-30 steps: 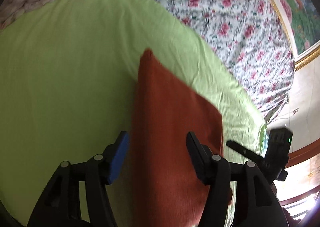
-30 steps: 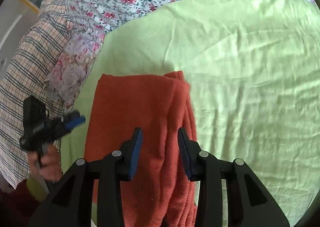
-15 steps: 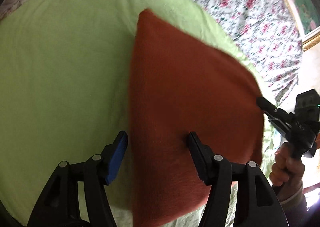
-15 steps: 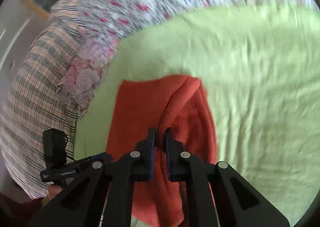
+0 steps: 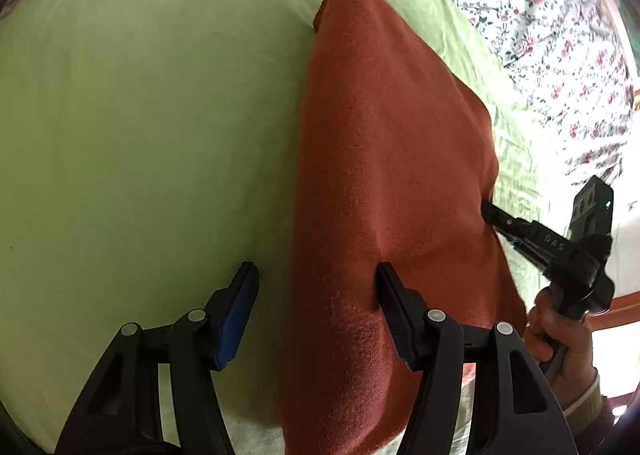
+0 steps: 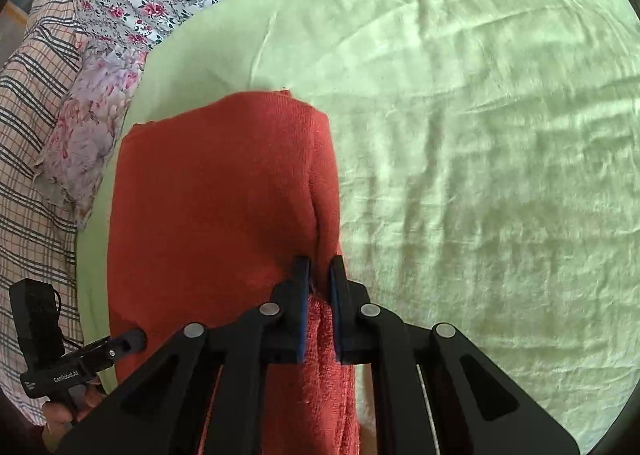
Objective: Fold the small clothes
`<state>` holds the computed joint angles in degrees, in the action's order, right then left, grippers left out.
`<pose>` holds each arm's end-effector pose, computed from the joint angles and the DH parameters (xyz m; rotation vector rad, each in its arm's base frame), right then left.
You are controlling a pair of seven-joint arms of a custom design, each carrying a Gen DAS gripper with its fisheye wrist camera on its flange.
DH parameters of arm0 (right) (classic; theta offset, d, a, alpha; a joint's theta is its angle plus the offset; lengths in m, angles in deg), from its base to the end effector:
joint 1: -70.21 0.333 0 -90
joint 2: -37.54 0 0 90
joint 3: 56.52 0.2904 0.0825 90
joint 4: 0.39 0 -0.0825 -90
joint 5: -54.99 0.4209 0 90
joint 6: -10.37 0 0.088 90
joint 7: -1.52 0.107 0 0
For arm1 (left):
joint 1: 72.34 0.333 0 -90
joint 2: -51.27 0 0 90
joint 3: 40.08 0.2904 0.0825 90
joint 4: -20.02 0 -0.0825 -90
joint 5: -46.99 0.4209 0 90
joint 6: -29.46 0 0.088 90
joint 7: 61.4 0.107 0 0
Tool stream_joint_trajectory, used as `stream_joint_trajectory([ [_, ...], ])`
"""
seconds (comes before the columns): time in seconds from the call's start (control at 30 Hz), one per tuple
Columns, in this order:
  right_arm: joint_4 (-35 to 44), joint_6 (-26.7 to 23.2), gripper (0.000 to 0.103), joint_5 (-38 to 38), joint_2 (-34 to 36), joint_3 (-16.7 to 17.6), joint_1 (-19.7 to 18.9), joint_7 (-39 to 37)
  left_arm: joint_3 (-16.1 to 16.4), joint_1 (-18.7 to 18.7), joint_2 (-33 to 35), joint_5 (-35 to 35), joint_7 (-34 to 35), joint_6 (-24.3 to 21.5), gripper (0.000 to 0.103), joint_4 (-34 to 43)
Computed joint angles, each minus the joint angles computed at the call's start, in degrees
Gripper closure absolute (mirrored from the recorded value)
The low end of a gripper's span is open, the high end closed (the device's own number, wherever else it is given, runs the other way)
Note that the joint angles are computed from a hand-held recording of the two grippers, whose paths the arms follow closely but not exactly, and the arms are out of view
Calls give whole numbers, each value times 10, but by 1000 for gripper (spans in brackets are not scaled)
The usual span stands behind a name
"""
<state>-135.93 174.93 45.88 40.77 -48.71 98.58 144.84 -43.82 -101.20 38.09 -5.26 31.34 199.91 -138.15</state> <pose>0.4495 0.3399 0.2980 -1.7469 2.0462 -0.0966 0.3897 -0.1823 0.2636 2.3434 -1.8164 0.7793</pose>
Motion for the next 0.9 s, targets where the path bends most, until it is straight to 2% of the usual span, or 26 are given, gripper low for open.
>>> stream_joint_trajectory([
  [0.03,-1,-2,92,-3,-1,0,0,0,-16,18,0,42,-32,-4,40,1],
  [0.1,-2,-2,91,-4,-3,-1,0,0,-28,40,-8,98,-79,-20,40,3],
  [0.2,-13,5,88,27,-17,5,-3,-11,-32,50,-47,158,-119,-16,44,-14],
  [0.23,-24,9,86,34,-30,6,-4,-12,-17,37,-66,155,-107,-6,44,-23],
  [0.33,-54,7,86,-21,-85,20,-20,45,88,-62,-97,97,-13,32,44,-29],
  [0.4,-72,23,86,-26,-112,35,-31,55,163,-135,-100,61,58,55,44,-18],
  [0.5,-66,41,86,28,-111,39,-18,-8,264,-239,-74,-4,165,70,45,29],
  [0.6,-35,46,86,62,-74,43,-14,-55,315,-288,-12,-79,251,51,45,98],
  [0.63,-22,49,86,64,-57,43,-14,-63,330,-296,13,-110,281,32,46,124],
  [0.7,1,53,86,83,-28,37,-11,-85,335,-288,61,-138,302,5,46,165],
  [0.73,17,57,86,129,-8,36,-10,-128,335,-277,89,-136,296,-11,46,187],
  [0.77,30,55,86,144,7,32,-8,-146,330,-268,115,-131,282,-17,47,206],
  [0.83,54,36,86,128,30,16,-1,-141,327,-243,163,-102,238,-47,50,239],
  [0.9,75,1,93,99,52,-6,5,-118,324,-226,202,-55,180,-74,62,260],
])
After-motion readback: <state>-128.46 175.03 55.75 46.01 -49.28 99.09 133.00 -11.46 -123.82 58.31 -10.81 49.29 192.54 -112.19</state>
